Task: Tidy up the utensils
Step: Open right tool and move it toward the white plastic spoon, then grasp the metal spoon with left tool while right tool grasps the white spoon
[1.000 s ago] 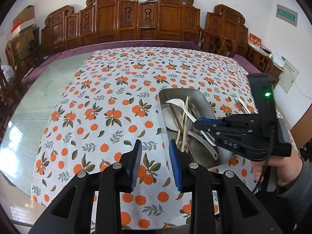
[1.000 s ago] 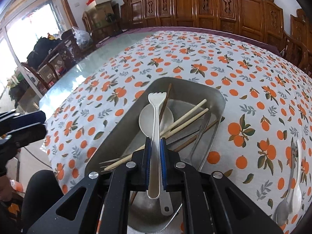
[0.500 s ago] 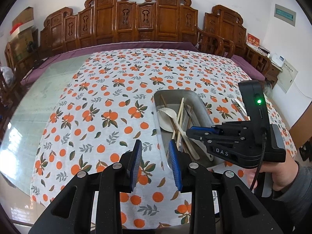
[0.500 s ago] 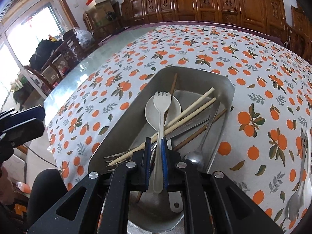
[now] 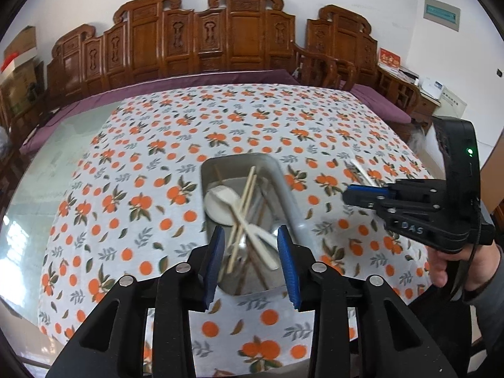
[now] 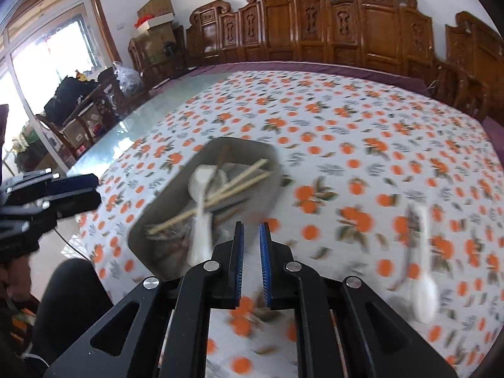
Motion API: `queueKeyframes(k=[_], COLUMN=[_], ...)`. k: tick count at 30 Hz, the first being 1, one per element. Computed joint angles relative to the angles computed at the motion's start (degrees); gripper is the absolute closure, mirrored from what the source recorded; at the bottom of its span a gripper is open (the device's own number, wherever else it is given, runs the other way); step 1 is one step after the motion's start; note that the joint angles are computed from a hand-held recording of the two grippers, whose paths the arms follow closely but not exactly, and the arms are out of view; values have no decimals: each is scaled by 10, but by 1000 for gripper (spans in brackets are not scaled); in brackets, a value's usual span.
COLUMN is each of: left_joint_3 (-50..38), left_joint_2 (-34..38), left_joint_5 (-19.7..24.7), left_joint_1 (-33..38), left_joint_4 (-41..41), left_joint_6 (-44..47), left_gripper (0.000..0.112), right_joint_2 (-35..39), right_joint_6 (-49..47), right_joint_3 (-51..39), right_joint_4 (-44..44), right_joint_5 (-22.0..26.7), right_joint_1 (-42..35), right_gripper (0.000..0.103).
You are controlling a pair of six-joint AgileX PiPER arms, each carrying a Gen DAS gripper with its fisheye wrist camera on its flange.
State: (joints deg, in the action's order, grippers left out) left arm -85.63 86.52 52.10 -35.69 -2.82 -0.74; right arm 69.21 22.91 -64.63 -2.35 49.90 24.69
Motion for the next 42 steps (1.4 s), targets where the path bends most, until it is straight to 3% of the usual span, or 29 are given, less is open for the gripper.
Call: queueKeyframes(k=[5, 10, 12, 19, 23, 32, 42], left_joint_3=[-34, -76, -91, -142, -168, -216, -270], left_joint_2=[24, 57, 68, 107, 128, 174, 222], left_joint_5=[6, 19, 17, 29, 38, 60, 79], left_joint_1=[-37, -68, -81, -114, -129, -157, -176], left_joint_4=[19, 31, 37, 64, 74, 88, 91], left_joint_6=[-27, -50, -60, -76, -83, -90, -93], left_gripper=[64, 62, 41, 40, 38, 38, 38], right_joint_2=[-72, -123, -137, -132, -103, -13, 39], right_joint_6=[-53, -148, -196, -319, -346, -315, -343], right_joint_3=[43, 78, 90, 126, 146, 138, 126], right_joint_4=[2, 49, 79, 150, 171, 150, 150], right_joint_5=[39, 61, 66, 66, 47, -14, -23], right_joint_1=[-73, -193, -251, -395, -417, -375, -378], right_gripper=[90, 90, 84, 82, 82, 82, 84])
